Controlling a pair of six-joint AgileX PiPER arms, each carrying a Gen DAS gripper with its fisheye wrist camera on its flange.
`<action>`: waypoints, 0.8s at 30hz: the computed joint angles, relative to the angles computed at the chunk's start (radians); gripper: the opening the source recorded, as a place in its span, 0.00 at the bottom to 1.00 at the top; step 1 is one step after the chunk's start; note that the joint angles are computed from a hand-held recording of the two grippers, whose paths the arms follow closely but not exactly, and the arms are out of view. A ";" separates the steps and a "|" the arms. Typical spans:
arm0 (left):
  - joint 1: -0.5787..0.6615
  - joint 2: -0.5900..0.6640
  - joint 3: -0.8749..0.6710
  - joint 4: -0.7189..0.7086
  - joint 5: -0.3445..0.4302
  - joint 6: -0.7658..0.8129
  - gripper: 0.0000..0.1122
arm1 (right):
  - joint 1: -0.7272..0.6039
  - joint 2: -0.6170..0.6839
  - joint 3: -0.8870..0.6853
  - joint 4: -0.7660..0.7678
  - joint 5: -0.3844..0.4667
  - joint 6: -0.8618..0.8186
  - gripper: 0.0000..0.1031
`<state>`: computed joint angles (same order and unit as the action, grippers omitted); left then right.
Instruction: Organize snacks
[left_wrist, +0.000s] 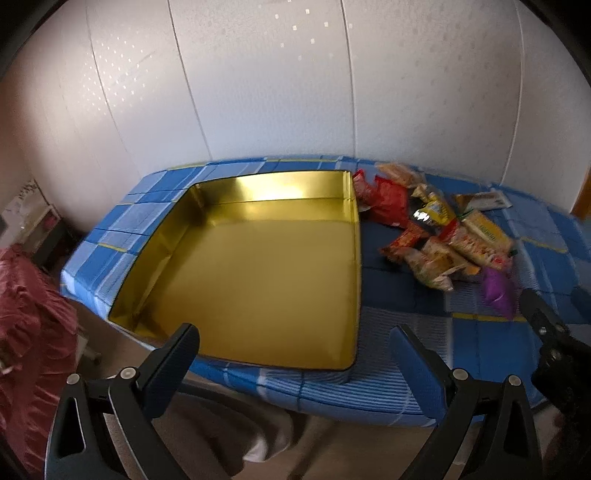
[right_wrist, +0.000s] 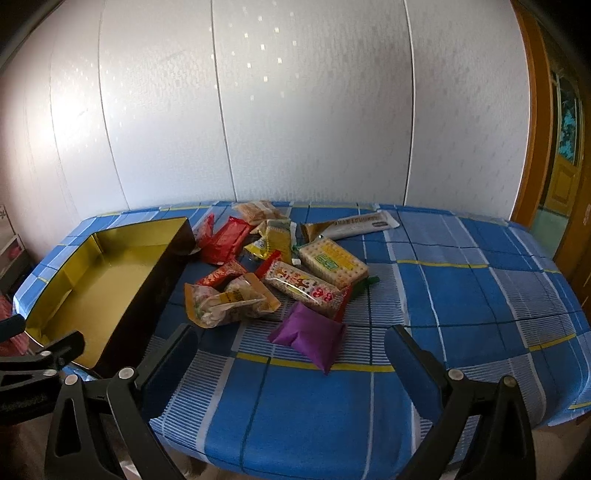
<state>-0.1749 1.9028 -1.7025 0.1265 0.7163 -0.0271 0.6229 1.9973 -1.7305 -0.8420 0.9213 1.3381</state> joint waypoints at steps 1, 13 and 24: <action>0.022 0.005 -0.016 -0.095 0.015 0.072 0.92 | -0.011 -0.006 0.004 0.017 -0.007 -0.021 1.00; 0.034 0.100 -0.186 -0.375 0.246 0.310 0.92 | -0.270 0.047 -0.114 0.415 -0.024 -0.510 0.79; 0.013 0.206 -0.377 -0.440 0.314 0.407 0.92 | -0.322 0.114 -0.112 0.800 -0.150 -0.898 0.63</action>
<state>-0.1623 2.1091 -2.0792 -0.3138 1.0303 0.3794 0.3005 2.1117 -1.8426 -0.0417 0.7715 0.4403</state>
